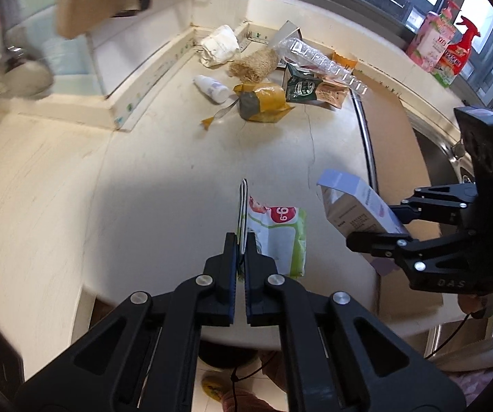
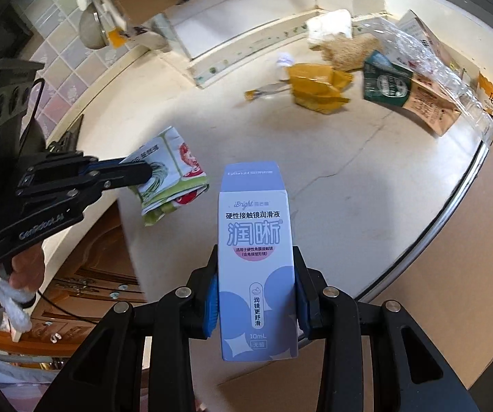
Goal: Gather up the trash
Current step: 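Carry the packet and carton down over the floor bin and open both tools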
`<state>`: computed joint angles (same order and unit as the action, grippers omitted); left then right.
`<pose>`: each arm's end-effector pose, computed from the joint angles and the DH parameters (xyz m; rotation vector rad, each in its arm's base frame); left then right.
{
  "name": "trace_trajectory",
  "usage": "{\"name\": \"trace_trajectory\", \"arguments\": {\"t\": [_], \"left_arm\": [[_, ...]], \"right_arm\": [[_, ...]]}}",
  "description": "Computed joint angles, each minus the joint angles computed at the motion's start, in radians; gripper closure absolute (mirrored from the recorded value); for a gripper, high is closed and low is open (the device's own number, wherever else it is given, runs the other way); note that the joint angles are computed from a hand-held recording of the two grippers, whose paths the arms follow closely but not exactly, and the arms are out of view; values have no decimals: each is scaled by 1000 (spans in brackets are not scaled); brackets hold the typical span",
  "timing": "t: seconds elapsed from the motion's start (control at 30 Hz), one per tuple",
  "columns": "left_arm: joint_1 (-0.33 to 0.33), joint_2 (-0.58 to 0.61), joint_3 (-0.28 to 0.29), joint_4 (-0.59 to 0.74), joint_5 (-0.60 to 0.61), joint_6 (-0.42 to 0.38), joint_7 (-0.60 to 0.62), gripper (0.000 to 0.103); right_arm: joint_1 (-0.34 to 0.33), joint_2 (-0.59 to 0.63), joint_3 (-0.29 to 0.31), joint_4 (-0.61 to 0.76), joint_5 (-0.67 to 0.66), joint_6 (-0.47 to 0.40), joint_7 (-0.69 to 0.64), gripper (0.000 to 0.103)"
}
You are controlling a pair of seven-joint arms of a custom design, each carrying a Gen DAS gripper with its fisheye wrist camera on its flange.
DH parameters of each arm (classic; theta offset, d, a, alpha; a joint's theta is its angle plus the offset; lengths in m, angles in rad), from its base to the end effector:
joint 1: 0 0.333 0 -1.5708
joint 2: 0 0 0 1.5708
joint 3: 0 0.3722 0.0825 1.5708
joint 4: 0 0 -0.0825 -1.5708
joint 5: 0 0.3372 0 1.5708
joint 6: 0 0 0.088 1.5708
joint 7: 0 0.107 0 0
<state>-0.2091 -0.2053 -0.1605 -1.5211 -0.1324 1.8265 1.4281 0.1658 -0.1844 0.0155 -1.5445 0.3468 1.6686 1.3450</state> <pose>0.4017 -0.1829 0.8277 -1.7907 2.2627 -0.7216 0.4270 0.1133 0.7956 -2.2548 1.4509 0.0241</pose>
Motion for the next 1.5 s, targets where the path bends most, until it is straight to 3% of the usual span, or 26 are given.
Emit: {"name": "trace_trajectory", "arguments": {"t": [0.33,0.67,0.8,1.07,1.23,1.37,1.4,1.5], "left_arm": [[-2,-237,83,-149,-45,-124,49,102],[-30,-479,137,-421,-22,-188,107,102],[-37,-559,133,-561,1,-176,110,102],[-63,-658,119,-922,-33,-45,70,102],[-88,-650,92,-1107,-48,101,56,101],[-101,-620,92,-1214,-57,217,42,101],[-104,-606,104,-1233,-66,233,42,99],[-101,-560,124,-1258,-86,262,42,79]], "right_arm": [[50,-186,91,-129,-10,37,192,68],[109,-444,240,-438,24,145,443,68],[133,-518,302,-566,39,165,545,68],[198,-589,396,-850,69,270,668,68],[259,-575,440,-1040,119,428,736,68],[309,-488,463,-1134,140,579,756,67],[321,-458,475,-1150,138,613,764,67],[350,-380,481,-1162,106,677,776,65]]}}
